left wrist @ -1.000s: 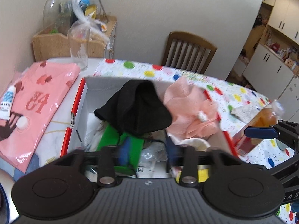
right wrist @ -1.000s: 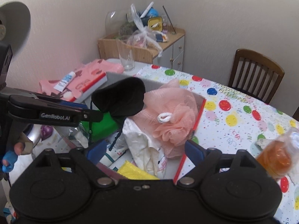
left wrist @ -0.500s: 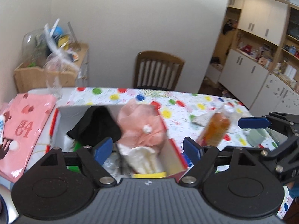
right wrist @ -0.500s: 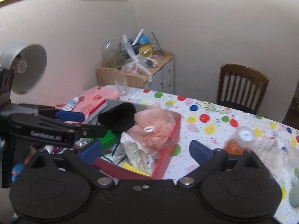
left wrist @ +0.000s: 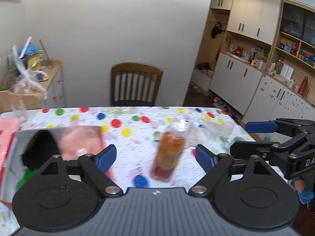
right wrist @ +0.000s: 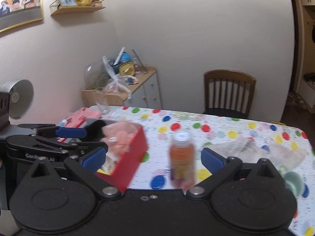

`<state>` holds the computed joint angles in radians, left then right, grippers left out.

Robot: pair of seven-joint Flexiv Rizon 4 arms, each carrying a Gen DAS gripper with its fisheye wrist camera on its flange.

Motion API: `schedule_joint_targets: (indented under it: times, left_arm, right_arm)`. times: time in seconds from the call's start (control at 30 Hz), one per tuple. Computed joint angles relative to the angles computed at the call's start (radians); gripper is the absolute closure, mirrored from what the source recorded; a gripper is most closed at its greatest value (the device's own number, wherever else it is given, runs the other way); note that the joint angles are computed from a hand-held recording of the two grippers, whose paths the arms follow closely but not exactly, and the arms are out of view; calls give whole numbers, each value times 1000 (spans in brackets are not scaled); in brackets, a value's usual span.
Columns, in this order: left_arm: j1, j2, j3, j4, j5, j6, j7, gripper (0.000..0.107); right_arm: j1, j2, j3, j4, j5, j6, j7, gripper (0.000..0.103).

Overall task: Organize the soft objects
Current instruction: 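Move both tools away from the box toward the grey towel and bubble wrap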

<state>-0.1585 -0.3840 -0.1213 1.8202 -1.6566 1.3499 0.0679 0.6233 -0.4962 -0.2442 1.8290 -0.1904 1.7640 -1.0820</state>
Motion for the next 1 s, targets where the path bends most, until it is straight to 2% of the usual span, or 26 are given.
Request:
schedule_joint_targets:
  times: [0.1, 0.17, 0.27, 0.53, 0.6, 0.67, 0.83, 0.9, 1.0]
  left_arm:
    - [-23, -15, -24, -12, 53, -6, -63, 17]
    - [-43, -34, -45, -32, 67, 17, -73, 17]
    - [-78, -76, -74, -74, 100, 67, -100, 17]
    - [-122, -210, -155, -195, 326, 168, -324, 17]
    - [-160, -255, -116, -238, 447, 181, -444, 15]
    - [-196, -296, -70, -282, 547, 177, -545, 5]
    - [-243, -399, -8, -407, 689, 166, -698, 4]
    - [-272, -451, 46, -478, 743, 146, -786, 4]
    - [-322, -534, 173, -602, 836, 56, -953, 4]
  right_arm:
    - [-67, 23, 31, 38, -8, 15, -34, 0]
    - [-107, 33, 42, 57, -6, 25, -54, 0]
    - [-210, 44, 106, 76, -6, 31, -83, 0]
    - [-491, 28, 275, 68, -45, 18, -158, 0]
    - [-544, 16, 301, 55, -54, 16, -173, 0]
    - [-591, -1, 324, 37, -63, 8, -187, 0]
    - [-703, -58, 390, -27, -79, -26, -218, 0]
    - [-721, -85, 390, -61, -77, -46, -225, 0]
    - [-740, -138, 386, -125, -74, -77, -242, 0]
